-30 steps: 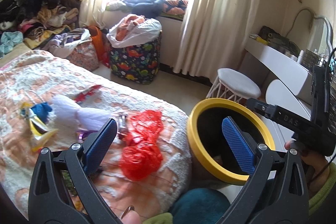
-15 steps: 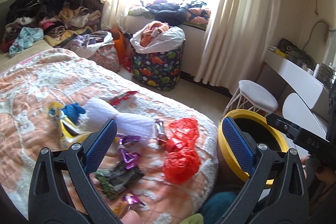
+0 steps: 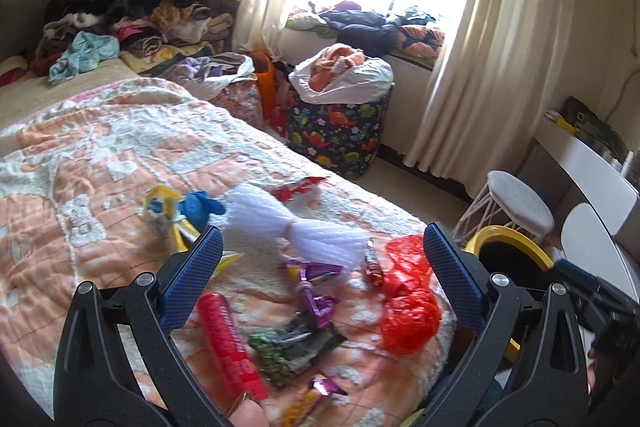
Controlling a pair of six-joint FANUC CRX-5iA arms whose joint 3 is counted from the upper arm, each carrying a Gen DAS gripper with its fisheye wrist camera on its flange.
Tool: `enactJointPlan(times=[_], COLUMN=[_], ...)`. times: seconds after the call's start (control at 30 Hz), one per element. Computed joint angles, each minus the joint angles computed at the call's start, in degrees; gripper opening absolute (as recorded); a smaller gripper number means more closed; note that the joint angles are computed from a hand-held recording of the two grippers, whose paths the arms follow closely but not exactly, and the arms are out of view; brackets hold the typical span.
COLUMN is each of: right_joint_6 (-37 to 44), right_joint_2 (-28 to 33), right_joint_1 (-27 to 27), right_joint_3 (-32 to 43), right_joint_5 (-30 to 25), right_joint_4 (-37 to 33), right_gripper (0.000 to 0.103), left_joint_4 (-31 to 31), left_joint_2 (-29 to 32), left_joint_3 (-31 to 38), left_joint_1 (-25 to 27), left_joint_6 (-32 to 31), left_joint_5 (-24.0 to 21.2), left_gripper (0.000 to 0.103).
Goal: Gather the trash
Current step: 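Move both open tools back toward the trash on the bed, then grasp the yellow-white packet with the left tool while the right tool grasps a purple wrapper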
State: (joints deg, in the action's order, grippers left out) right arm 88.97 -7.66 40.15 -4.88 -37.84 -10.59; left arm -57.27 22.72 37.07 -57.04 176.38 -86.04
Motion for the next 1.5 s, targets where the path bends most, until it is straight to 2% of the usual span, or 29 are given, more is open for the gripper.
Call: enactJointPlan(times=[0.53, 0.93, 1.17, 1.23, 1.33, 1.43, 1.5], right_joint_6=[2.34, 3.16, 3.44, 3.68, 4.24, 4.78, 5.17], right_joint_2=[0.42, 3.42, 5.8, 6.97, 8.85, 10.82, 12.03], right_joint_1=[6.74, 11.0, 11.71, 11.76, 11.7, 11.7, 11.79], right_joint_3=[-0.27, 0.8, 2.64, 3.64, 5.29, 7.13, 8.12], right_joint_5=[-4.08, -7.51, -9.82, -11.0, -13.06, -15.69, -17.13], right_joint_4=[0.05, 0.58, 0.27, 0.04, -0.8, -1.71, -2.14], right_gripper=[0.084, 0.084, 0.083, 0.083, 0.076, 0.072, 0.069], left_joint_4=[-0.01, 2.41, 5.21, 6.27, 7.55, 8.34, 8.7], left_joint_2=[-4.81, -8.71, -10.91, -11.56, -11.91, -12.46, -12.77], left_joint_3=[-7.84, -14.95, -19.51, -20.96, -22.18, -23.52, -24.3], left_joint_1=[0.94, 2.71, 4.62, 5.41, 6.37, 7.19, 7.71], left_joint_6=[5.67, 12.36, 16.59, 17.84, 18.58, 19.65, 20.28], left_joint_5=[-2.28, -1.43, 2.33, 4.27, 6.23, 8.5, 9.97], left_gripper=[0.092, 0.092, 0.091, 0.087, 0.081, 0.08, 0.072])
